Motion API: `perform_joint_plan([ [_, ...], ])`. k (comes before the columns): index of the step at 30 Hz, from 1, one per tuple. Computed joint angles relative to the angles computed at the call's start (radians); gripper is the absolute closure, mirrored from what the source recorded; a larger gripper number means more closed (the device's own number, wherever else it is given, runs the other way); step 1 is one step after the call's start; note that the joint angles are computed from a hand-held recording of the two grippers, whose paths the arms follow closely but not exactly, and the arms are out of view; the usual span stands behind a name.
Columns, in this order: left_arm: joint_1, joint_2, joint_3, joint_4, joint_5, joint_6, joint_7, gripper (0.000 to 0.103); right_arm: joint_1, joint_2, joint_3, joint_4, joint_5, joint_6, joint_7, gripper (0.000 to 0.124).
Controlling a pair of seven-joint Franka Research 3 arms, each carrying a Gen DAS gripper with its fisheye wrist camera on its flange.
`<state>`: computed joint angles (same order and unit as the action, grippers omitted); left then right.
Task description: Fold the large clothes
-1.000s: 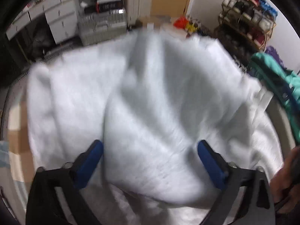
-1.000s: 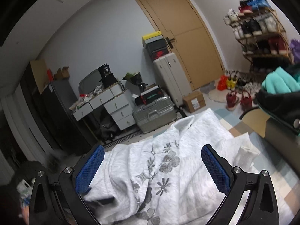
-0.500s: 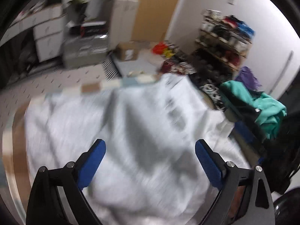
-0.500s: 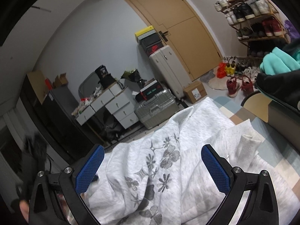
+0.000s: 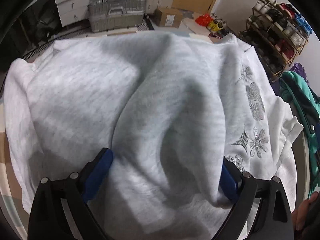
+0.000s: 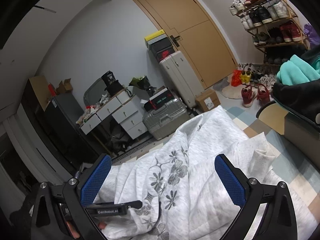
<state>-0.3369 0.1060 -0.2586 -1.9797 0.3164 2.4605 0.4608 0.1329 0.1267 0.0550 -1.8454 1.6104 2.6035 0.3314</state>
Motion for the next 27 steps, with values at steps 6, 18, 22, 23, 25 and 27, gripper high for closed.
perform_joint_plan([
  [6, 0.002, -0.154, -0.017, -0.109, -0.034, 0.111, -0.029, 0.009, -0.001, 0.013, 0.002, 0.008, -0.037, -0.002, 0.042, 0.021],
  [18, -0.05, -0.073, -0.05, -0.078, 0.131, -0.063, -0.058, 0.002, 0.011, 0.01, 0.011, -0.003, -0.057, 0.022, 0.018, 0.021],
  [22, -0.053, -0.15, -0.045, -0.135, 0.028, 0.027, -0.058, 0.003, 0.008, 0.019, 0.01, 0.003, -0.079, 0.015, 0.049, 0.021],
  [23, -0.054, -0.191, -0.045, -0.178, 0.006, 0.077, -0.054, 0.002, 0.005, 0.02, 0.01, 0.005, -0.078, 0.01, 0.056, 0.021],
  [25, -0.062, -0.239, -0.051, -0.228, -0.029, 0.102, -0.053, 0.002, -0.001, 0.02, 0.009, 0.006, -0.074, -0.001, 0.065, 0.021],
  [27, -0.07, -0.244, -0.049, -0.264, -0.076, 0.123, -0.021, 0.003, -0.003, 0.019, 0.01, 0.005, -0.072, -0.006, 0.067, 0.021],
])
